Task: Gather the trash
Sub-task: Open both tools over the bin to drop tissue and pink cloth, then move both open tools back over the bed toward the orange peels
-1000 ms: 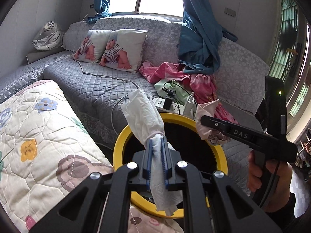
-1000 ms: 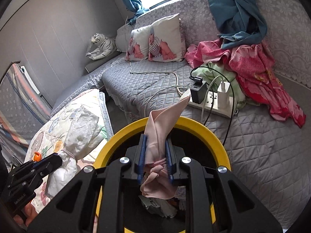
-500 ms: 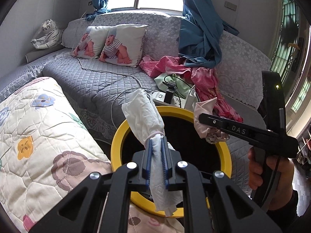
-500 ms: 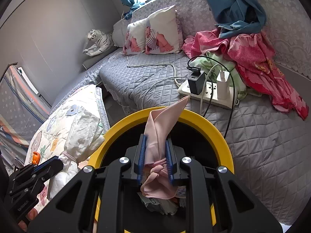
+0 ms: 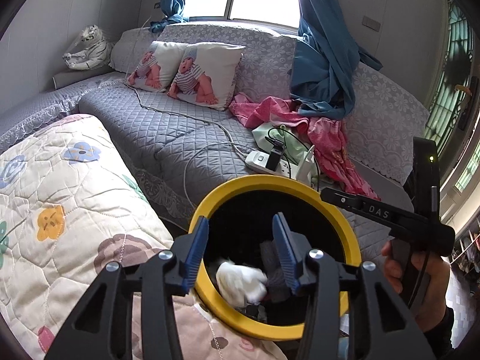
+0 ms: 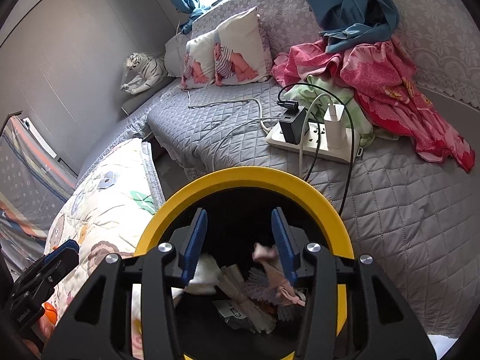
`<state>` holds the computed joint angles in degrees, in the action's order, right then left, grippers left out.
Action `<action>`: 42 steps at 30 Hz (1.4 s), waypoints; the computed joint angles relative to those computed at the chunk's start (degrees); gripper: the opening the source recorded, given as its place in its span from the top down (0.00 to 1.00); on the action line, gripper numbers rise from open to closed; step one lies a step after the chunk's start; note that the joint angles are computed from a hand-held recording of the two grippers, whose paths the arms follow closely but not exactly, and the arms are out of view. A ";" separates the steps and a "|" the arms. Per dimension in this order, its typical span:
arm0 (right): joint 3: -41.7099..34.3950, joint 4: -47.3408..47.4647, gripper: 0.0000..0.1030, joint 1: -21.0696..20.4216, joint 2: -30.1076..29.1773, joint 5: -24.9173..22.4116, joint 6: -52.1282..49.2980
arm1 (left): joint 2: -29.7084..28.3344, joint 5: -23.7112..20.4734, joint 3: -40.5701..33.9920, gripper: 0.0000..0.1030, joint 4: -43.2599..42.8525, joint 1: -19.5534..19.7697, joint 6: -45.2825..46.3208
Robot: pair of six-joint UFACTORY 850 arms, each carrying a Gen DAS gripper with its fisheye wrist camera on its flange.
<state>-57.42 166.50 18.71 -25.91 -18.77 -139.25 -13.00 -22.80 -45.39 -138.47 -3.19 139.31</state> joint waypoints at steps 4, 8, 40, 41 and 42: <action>1.15 2.99 0.53 0.04 1.12 -1.25 -2.66 | 1.96 -1.07 0.92 0.44 -2.36 1.42 -0.73; 2.52 6.57 0.34 0.52 2.69 -4.27 -6.56 | 5.89 -2.80 3.55 0.23 -14.07 3.27 6.93; -35.52 -49.17 0.08 26.57 -17.33 -1.54 16.47 | 21.74 -9.98 25.05 0.08 -3.96 47.40 7.20; -38.26 -54.22 0.08 27.25 -18.97 -0.21 20.81 | 21.48 -10.34 25.34 0.08 -3.48 47.63 7.30; -40.95 -59.52 0.08 27.91 -20.68 0.73 25.62 | 20.97 -10.33 25.09 0.08 -2.42 47.75 6.48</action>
<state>-98.37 106.98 46.62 -46.58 -18.04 -113.64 7.97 -33.13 -20.30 -140.88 44.55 145.79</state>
